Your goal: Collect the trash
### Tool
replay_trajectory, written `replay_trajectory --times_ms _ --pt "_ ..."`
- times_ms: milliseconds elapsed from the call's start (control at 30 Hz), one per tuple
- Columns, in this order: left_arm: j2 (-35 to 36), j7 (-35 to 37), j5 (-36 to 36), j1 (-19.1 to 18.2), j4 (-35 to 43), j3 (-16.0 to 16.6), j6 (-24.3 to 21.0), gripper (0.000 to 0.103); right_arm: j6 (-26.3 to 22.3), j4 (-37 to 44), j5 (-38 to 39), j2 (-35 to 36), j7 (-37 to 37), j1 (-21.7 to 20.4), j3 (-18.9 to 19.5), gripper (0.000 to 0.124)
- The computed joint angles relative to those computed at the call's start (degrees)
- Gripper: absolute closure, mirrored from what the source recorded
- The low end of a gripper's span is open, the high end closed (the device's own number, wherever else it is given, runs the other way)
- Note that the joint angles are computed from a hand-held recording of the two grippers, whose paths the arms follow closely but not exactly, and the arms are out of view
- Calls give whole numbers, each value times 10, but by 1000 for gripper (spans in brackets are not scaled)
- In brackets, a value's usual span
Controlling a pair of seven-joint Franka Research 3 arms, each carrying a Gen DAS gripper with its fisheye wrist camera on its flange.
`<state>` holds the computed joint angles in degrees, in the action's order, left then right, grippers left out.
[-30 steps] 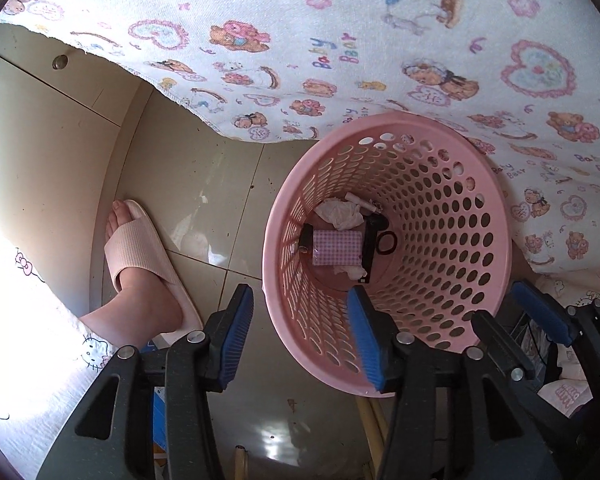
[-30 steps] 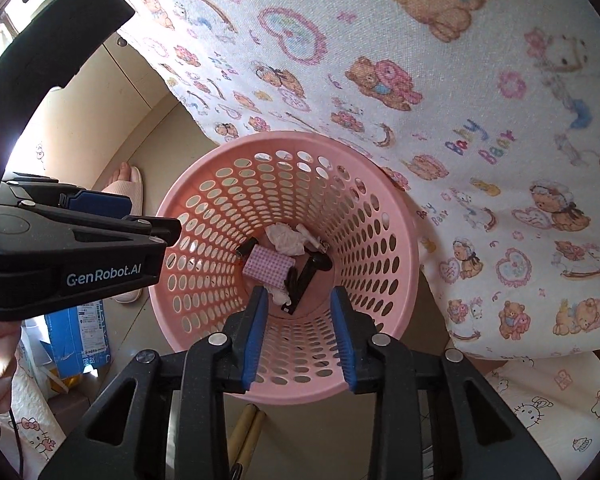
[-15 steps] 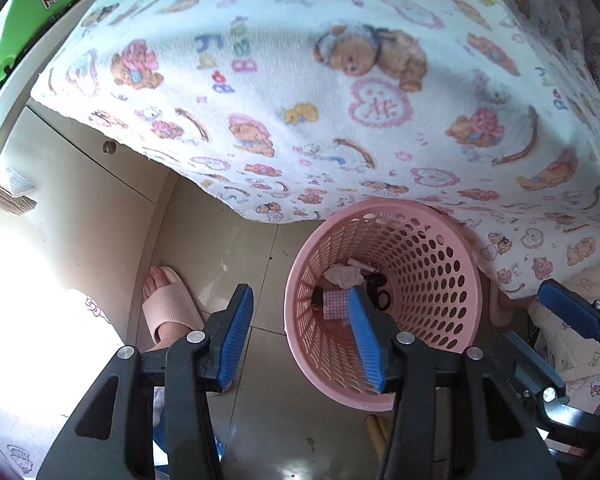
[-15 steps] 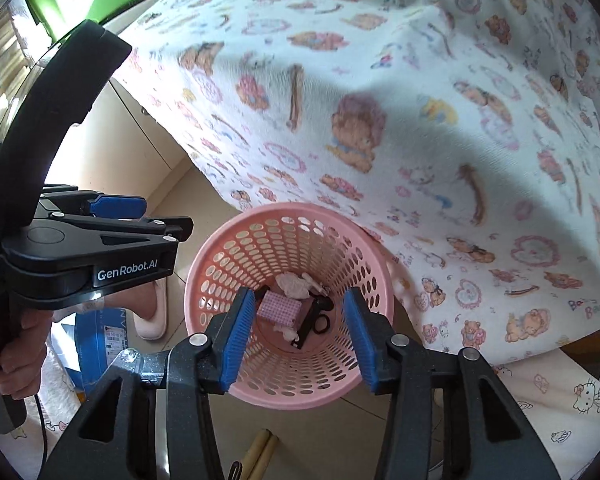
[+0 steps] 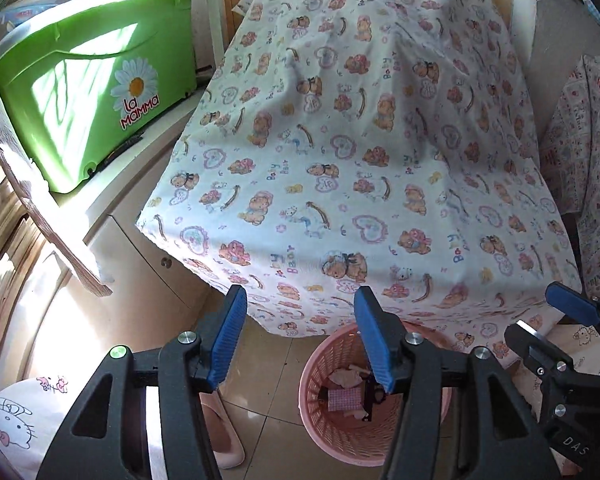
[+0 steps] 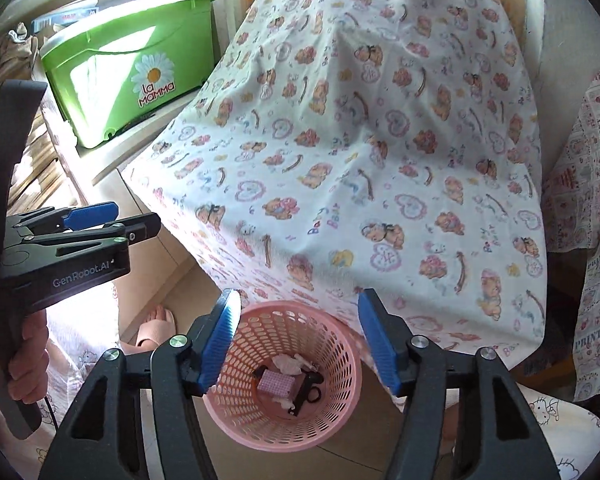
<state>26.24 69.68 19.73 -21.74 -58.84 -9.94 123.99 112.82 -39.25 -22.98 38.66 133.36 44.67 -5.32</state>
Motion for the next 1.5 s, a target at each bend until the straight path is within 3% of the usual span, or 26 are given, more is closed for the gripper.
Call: replay_trajectory --times_ms 67,133,200,300,367,533,667,1067,1500 --pt "-20 -7 17 -2 -28 5 35 42 22 -32 -5 -21 12 -2 -1 58" --pt "-47 -39 63 -12 -69 18 74 21 42 -68 -13 -44 33 -3 -2 56" --pt "-61 -64 98 -16 -90 22 94 13 48 -90 -37 -58 59 2 -7 48" --pt "-69 -78 105 -6 -105 16 114 7 68 -132 -88 -83 107 13 -15 36" --pt "-75 -90 118 -4 -116 16 127 2 75 -143 -108 -91 122 11 -11 35" --pt "-83 -101 134 2 -130 11 150 1 87 -165 -143 -106 161 8 -5 32" --pt "-83 -110 148 -1 -130 12 146 1 84 -167 -172 -108 171 11 -1 22" --pt "-92 -138 185 -4 -146 15 159 1 79 -154 -178 -99 157 10 6 22" --pt "-88 -138 160 5 -137 11 151 1 78 -157 -175 -101 160 9 6 22"
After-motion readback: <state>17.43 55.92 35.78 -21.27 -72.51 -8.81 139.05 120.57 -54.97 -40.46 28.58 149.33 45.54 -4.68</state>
